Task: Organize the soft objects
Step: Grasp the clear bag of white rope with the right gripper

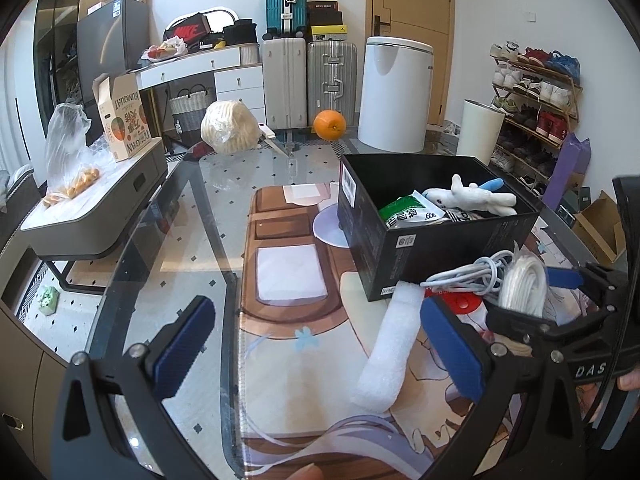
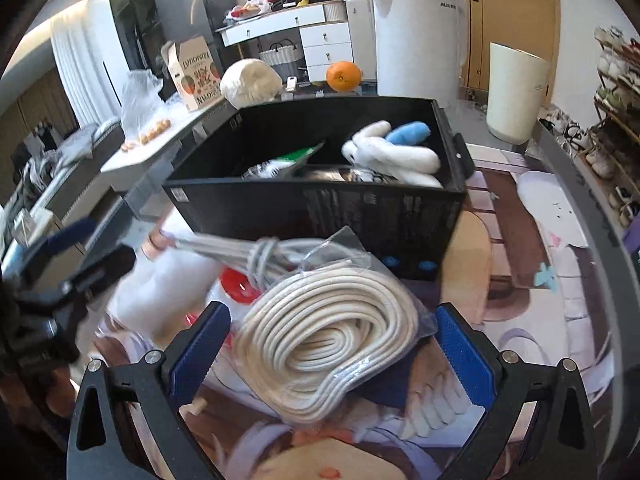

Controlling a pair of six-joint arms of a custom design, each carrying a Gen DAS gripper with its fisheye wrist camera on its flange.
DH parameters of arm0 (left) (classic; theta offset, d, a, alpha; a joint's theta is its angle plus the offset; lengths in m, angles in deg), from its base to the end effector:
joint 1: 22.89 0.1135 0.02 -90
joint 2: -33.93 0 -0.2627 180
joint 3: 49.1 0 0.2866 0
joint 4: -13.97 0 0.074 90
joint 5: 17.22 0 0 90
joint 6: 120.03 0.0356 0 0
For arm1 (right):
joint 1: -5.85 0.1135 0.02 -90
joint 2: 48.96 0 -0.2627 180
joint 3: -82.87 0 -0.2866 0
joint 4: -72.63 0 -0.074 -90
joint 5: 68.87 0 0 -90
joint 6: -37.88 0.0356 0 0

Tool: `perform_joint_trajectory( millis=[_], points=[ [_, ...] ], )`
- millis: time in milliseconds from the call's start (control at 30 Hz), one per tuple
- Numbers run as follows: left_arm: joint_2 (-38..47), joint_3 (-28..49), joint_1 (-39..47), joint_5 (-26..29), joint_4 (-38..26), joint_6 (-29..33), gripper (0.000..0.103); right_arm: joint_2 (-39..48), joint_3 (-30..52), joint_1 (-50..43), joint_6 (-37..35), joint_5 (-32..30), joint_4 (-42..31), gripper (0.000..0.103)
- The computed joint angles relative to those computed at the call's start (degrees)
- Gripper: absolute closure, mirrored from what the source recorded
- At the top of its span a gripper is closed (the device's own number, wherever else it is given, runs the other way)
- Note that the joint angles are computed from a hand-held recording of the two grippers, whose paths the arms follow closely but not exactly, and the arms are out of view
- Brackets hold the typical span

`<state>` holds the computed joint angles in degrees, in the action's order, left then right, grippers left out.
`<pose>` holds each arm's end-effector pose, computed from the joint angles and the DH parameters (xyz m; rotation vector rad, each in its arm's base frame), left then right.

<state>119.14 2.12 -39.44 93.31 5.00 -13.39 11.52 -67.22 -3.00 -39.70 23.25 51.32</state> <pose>0.2977 -0.1015 0.1419 0.8271 2.1432 -0.4140 0.2023 -0.0328 0.1101 0.4724 2.4300 -0.0191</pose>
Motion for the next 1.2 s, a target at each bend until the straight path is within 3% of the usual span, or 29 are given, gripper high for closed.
perform_joint_trajectory(
  millis=[267,500,667,733,800,900,1100,1200],
  points=[
    [0.2,-0.1,-1.2,-0.3,0.2,0.3,0.0,-4.0,-2.0,-4.4,-2.6,-2.9,-3.6,0.001],
    [0.2,-0.2,-2.4,-1.2,-0.1,0.5,0.0,-3.9,-2.7,-3.4,-1.0,-5.6,-2.3,0.001],
    [0.5,-0.2,-2.7,-1.4,-0.2,0.9,0.0,-3.0,-3.3,0.2,0.1,-2.3,0.2,0.001],
    [0.5,-0.4,-2.8,-1.4,-0.1,1.0,0.0,-4.7,-3.9,0.7,0.1,-0.8,-0.2,0.005],
    [0.5,-0.4,-2.8,-1.4,-0.3,1.1,0.0,-5.8,-4.0,-0.5,-0.7,-1.6,-0.8,0.021],
    [0.5,-0.3,-2.7,-1.4,-0.3,1.1,0.0,-7.6,-4.7,-2.7,-1.9,-4.4,-1.8,0.032],
    [0.8,-0.2,-2.9,-1.6,-0.5,1.4,0.0,-12.2,-6.3,-3.5,-3.8,-6.6,-3.6,0.049],
    [1.0,-0.2,-3.1,-1.7,-0.6,1.7,0.0,-12.9,-6.1,-2.9,-4.3,-6.4,-4.0,0.052]
  ],
)
